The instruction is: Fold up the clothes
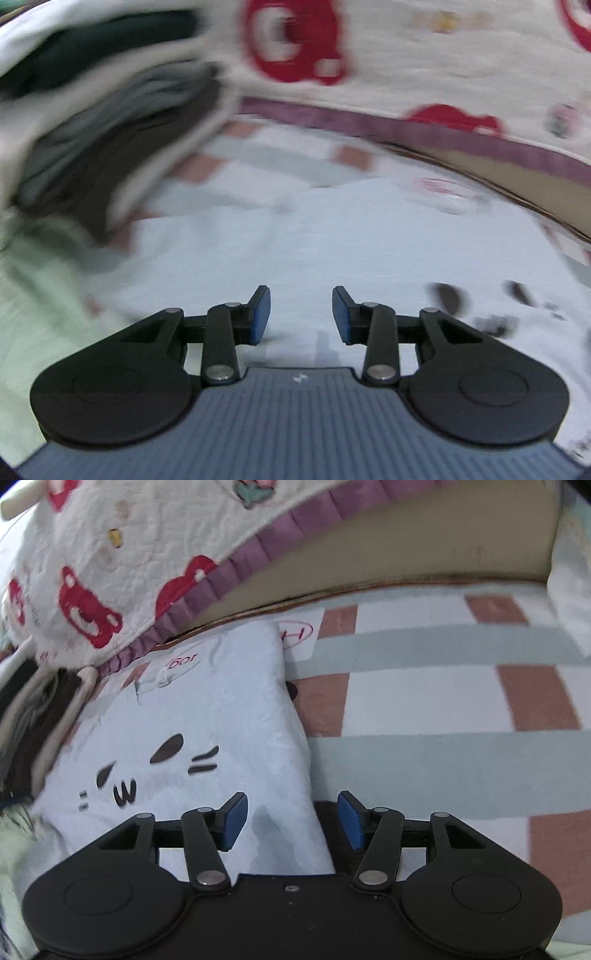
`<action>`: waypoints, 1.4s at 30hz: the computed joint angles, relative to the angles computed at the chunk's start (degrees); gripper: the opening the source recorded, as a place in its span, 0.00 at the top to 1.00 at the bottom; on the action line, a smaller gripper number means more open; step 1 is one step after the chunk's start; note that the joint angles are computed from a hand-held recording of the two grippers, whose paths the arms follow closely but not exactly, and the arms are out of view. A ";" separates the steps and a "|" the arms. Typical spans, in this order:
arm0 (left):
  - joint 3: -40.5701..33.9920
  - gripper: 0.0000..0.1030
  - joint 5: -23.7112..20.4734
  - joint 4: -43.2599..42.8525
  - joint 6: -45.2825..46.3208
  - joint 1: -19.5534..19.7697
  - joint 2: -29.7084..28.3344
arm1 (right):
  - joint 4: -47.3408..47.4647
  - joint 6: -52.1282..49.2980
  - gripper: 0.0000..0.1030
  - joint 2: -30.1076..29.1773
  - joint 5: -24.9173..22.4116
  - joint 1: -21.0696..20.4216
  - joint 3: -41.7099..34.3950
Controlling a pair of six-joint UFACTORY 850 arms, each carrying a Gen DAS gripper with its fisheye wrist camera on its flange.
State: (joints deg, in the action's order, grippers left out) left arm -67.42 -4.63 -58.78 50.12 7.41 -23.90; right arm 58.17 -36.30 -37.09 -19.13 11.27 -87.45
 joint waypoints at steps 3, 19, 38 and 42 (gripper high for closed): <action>-3.52 0.64 -13.16 -8.57 8.88 0.72 -3.31 | -5.35 9.28 0.37 -4.06 -2.38 -0.15 -6.06; -7.98 0.63 -28.53 -16.16 16.32 0.64 -8.88 | -16.23 7.89 0.92 -3.77 8.71 11.13 -10.66; -6.02 0.51 -34.56 -20.69 27.77 -0.18 -8.56 | -19.27 9.32 0.91 -2.20 3.66 17.00 -4.33; -9.63 0.47 -33.90 -12.45 19.42 -1.71 -11.68 | -18.59 11.58 0.91 -2.73 2.17 16.72 -4.03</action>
